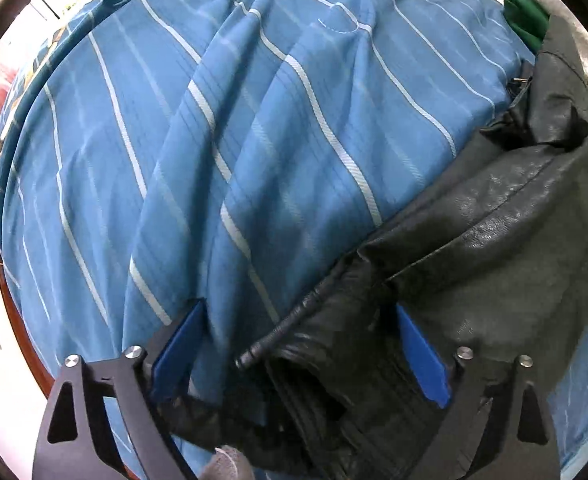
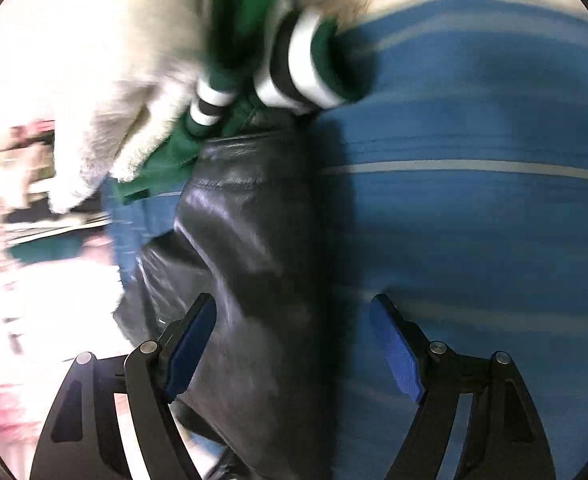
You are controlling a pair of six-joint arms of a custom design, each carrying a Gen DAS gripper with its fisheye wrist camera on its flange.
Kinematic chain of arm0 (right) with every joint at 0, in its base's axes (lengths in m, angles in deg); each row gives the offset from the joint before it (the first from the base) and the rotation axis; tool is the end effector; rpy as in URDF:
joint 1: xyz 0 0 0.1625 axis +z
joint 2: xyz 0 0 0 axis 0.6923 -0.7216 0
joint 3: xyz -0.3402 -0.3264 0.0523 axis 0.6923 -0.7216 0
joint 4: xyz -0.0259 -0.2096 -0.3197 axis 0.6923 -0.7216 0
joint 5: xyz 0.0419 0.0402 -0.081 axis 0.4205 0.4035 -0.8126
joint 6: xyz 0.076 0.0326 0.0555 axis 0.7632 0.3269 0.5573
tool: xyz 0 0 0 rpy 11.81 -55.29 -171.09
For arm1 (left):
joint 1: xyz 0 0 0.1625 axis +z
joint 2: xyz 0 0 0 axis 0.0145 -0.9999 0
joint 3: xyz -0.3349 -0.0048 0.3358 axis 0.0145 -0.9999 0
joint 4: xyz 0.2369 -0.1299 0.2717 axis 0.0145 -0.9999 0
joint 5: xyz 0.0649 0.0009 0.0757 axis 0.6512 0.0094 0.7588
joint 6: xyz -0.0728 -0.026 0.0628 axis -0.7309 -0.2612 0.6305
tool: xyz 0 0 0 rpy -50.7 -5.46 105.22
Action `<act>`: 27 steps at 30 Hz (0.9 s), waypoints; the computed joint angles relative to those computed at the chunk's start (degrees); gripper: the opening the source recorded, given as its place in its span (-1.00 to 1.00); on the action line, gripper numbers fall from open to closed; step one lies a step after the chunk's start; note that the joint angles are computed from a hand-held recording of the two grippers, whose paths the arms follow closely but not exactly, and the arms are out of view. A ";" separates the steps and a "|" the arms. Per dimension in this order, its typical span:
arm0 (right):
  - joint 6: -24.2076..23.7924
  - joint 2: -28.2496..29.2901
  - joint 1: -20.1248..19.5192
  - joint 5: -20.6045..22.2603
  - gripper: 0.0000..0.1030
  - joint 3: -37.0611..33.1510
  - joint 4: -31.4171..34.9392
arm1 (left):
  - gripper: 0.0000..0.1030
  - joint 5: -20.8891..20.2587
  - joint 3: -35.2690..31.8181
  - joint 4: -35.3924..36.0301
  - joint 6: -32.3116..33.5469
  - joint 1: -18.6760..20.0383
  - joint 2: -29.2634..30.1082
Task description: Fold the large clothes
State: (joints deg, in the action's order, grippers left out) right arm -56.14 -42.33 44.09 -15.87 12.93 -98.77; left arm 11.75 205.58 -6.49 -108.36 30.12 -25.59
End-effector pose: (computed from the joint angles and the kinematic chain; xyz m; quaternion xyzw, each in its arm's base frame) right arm 0.1089 -0.7214 0.2255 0.1392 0.9900 -0.0208 0.0121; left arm -0.2556 -0.3601 0.2050 -0.2642 0.8711 -0.1542 0.3842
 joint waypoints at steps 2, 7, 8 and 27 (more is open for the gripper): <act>-2.89 1.95 -0.63 3.35 0.54 -0.09 -1.45 | 0.90 0.16 -0.23 -0.62 0.78 0.73 0.49; -3.24 1.59 1.53 0.99 -0.57 4.13 -10.46 | 0.90 1.42 -3.81 2.86 4.39 1.84 2.63; -0.70 -0.42 1.37 1.45 -0.63 7.07 -13.62 | 0.90 1.70 -4.89 4.52 4.70 1.62 2.84; 26.49 -56.22 -5.35 -24.89 0.19 45.25 6.17 | 0.89 0.99 -14.10 22.73 3.80 -4.96 5.64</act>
State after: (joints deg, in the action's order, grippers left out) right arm -29.65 -98.55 38.74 -40.77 58.18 -92.60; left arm 12.74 191.48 16.24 -104.57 25.16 -19.95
